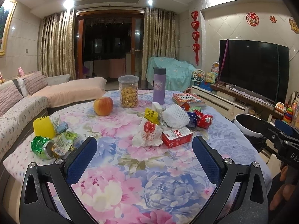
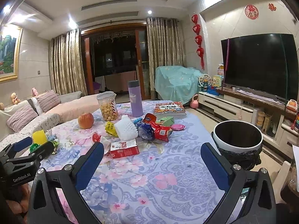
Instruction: Collect trash
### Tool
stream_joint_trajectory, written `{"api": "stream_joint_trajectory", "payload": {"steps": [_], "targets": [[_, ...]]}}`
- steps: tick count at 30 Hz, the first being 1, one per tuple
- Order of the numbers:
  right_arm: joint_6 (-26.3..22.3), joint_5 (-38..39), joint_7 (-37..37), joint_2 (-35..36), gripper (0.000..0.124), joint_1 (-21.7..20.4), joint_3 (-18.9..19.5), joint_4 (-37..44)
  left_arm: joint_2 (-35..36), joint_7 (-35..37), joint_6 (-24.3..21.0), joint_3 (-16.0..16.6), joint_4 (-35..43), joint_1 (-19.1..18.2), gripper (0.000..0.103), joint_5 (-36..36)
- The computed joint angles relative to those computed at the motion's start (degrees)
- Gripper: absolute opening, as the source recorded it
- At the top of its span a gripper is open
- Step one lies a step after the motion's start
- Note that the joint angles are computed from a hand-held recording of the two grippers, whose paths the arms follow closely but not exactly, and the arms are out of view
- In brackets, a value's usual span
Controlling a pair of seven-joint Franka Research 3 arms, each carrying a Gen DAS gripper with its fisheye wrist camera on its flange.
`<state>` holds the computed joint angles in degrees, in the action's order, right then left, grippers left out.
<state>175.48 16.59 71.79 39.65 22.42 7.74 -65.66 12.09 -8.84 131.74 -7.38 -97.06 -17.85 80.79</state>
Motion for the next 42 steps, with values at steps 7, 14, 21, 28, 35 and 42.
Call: {"api": "stream_joint_trajectory", "payload": {"steps": [7, 14, 21, 28, 35, 42], "targets": [[-0.04, -0.18, 0.43, 0.05, 0.103, 0.28, -0.26, 0.15, 0.17, 0.19, 0.67, 0.1, 0.15, 0.21, 0.103, -0.19], [0.08, -0.01, 0.38, -0.03, 0.103, 0.12, 0.01, 0.02, 0.4, 0.19, 0.48, 0.16, 0.29, 0.06, 0.103, -0.12], [0.15, 0.31, -0.04, -0.22, 0.103, -0.24, 0.58, -0.24, 0.78, 0.11, 0.39, 0.32, 0.57, -0.17, 0.103, -0.04], [-0.08, 0.51, -0.15, -0.37, 0.103, -0.19, 0.54, -0.33, 0.66, -0.02, 0.47, 0.34, 0.35, -0.22, 0.103, -0.03], [0.1, 1.19, -0.86, -0.57, 0.103, -0.82, 1.39, -0.79, 0.57, 0.13, 0.49, 0.31, 0.01, -0.15, 0.103, -0.48], [-0.47, 1.44, -0.78, -0.32, 0.103, -0.84, 1.36, -0.4, 0.67, 0.15, 0.58, 0.33, -0.04, -0.06, 0.103, -0.53]]}}
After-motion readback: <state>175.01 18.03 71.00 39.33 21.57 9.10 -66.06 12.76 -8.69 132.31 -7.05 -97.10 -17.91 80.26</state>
